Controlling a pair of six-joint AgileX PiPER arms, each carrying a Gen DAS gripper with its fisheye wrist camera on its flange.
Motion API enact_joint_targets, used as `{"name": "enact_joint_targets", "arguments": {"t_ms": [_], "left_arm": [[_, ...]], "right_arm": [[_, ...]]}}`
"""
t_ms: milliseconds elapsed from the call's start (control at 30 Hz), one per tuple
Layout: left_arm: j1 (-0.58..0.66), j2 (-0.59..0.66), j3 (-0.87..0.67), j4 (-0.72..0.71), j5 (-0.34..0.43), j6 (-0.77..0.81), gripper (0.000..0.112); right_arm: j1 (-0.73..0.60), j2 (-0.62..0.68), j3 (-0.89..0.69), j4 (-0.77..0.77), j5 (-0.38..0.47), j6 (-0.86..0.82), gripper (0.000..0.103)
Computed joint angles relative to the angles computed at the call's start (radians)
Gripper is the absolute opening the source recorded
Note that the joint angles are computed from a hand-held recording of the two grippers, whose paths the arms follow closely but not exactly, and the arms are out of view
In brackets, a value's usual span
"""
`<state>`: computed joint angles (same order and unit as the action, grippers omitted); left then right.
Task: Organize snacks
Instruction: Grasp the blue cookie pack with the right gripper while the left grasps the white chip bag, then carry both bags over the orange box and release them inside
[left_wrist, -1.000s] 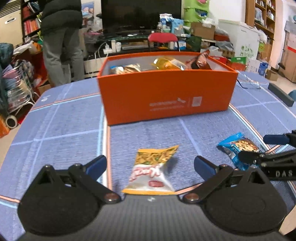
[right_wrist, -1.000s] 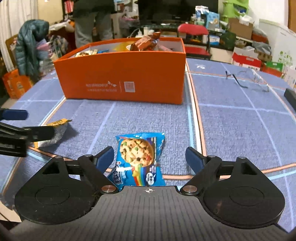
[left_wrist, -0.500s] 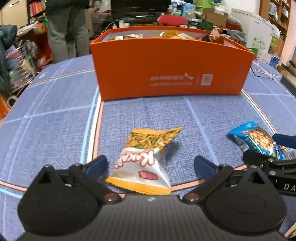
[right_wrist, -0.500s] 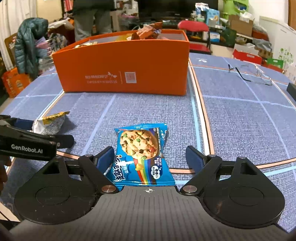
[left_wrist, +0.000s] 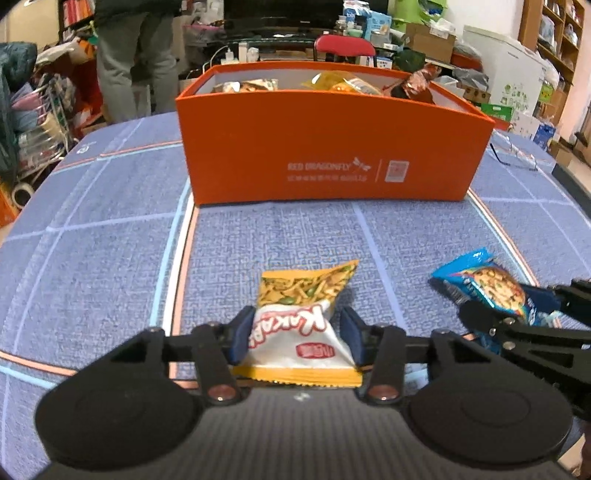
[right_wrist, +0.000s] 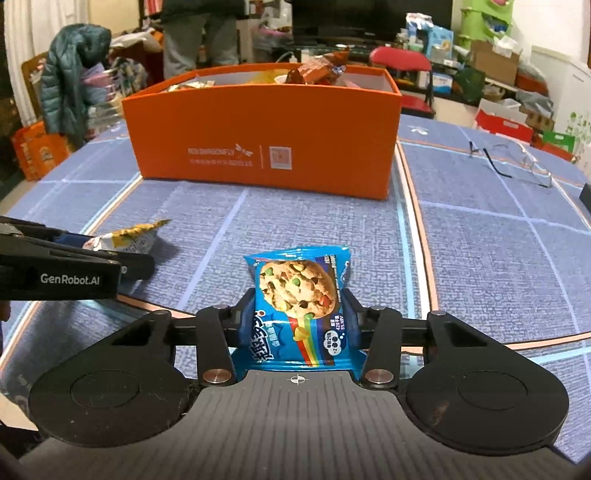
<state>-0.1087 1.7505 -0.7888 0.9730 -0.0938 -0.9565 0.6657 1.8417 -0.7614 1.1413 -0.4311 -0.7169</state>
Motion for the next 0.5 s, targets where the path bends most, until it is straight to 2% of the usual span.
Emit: {"name": "enact_joint_targets", "arguments": {"t_ms": [67,133,267,400,500], "left_arm": [[0.006,-0.019,0.011,-0.117,-0.007,0.118,0.046],[0.022,-0.040,0.025,-0.155,-0.025,0.157,0.046],[0.053,-0.090,0.053,-0.087,-0.059,0.082,0.046],[0.070,-0.154,0.075,-0.092,-0.094,0.086,0.046],[0.084,-0.197,0.059,0.059,-0.109,-0.068,0.046]], "right_arm": [[-0.001,-0.005,0.003,-0.014,-0.002,0.012,0.030],[0.008,-0.015,0.010,-0.015,-0.021,0.009,0.030],[0.035,-0.053,0.032,-0.027,-0.067,0.004,0.030],[0.060,-0.100,0.045,-0.008,-0.099,-0.034,0.030],[0.049,-0.149,0.051,-0.022,-0.091,-0.036,0.030]]}}
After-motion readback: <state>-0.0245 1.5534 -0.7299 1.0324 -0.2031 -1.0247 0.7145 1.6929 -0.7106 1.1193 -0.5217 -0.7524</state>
